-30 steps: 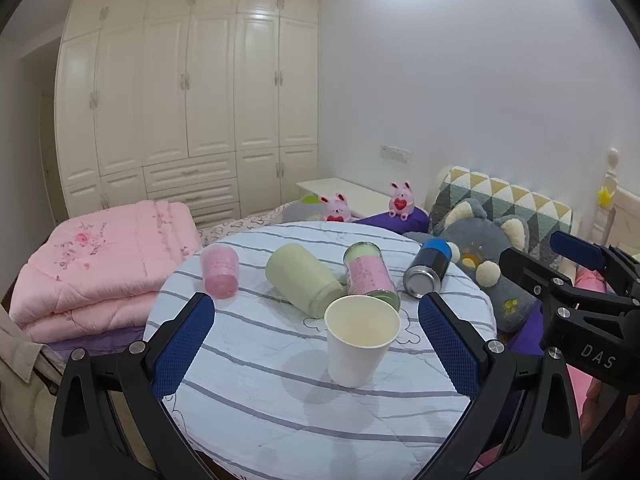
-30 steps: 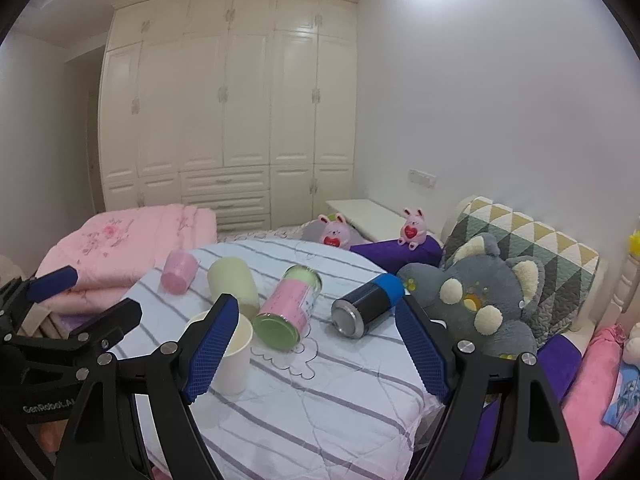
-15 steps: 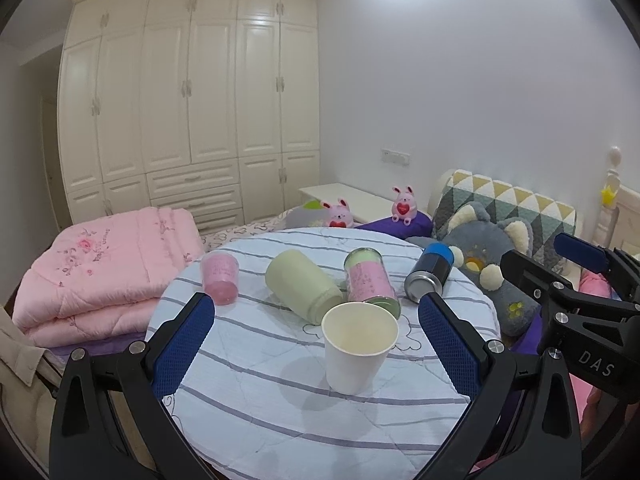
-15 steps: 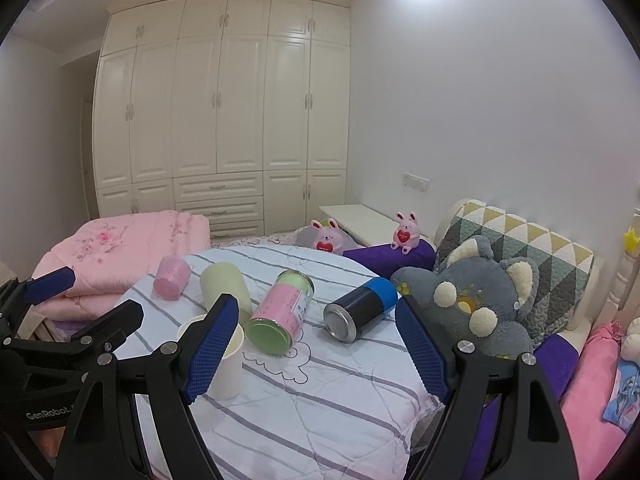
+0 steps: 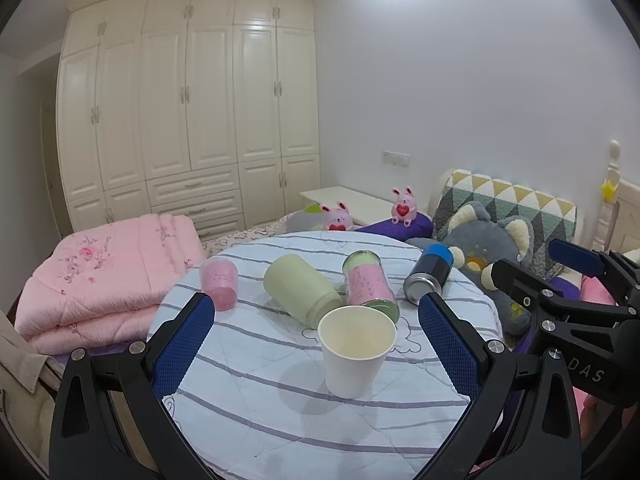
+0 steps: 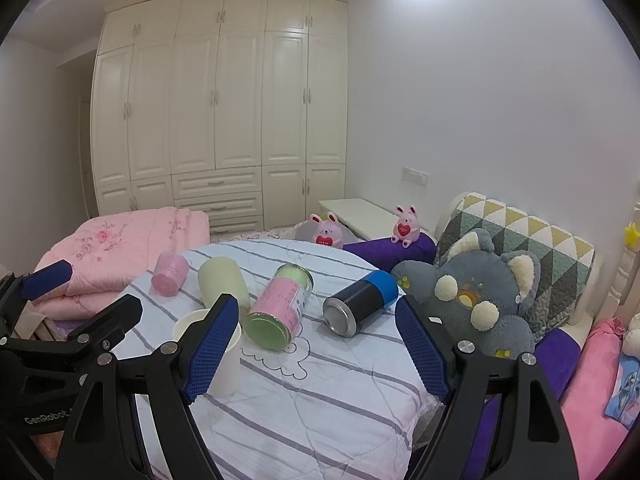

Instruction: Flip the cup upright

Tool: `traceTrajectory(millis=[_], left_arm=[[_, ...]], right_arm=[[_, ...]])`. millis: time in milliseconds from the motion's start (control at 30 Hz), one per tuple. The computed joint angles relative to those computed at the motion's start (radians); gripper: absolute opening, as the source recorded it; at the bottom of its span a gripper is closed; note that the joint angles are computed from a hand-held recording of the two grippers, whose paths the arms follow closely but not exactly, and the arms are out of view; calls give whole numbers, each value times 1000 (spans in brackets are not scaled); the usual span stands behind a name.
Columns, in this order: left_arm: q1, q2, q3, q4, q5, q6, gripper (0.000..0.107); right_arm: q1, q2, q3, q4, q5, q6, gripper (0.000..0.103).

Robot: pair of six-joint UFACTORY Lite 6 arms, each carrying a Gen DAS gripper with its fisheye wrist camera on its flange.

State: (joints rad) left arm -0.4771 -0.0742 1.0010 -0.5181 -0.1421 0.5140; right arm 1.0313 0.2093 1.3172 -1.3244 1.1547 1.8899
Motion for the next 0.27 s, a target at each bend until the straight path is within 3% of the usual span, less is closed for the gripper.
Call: traceTrajectory(millis=[267], left_arm=[[10, 25, 27, -42, 21, 50, 103]], right_arm=[[-20, -4, -8, 14, -30, -4, 82]])
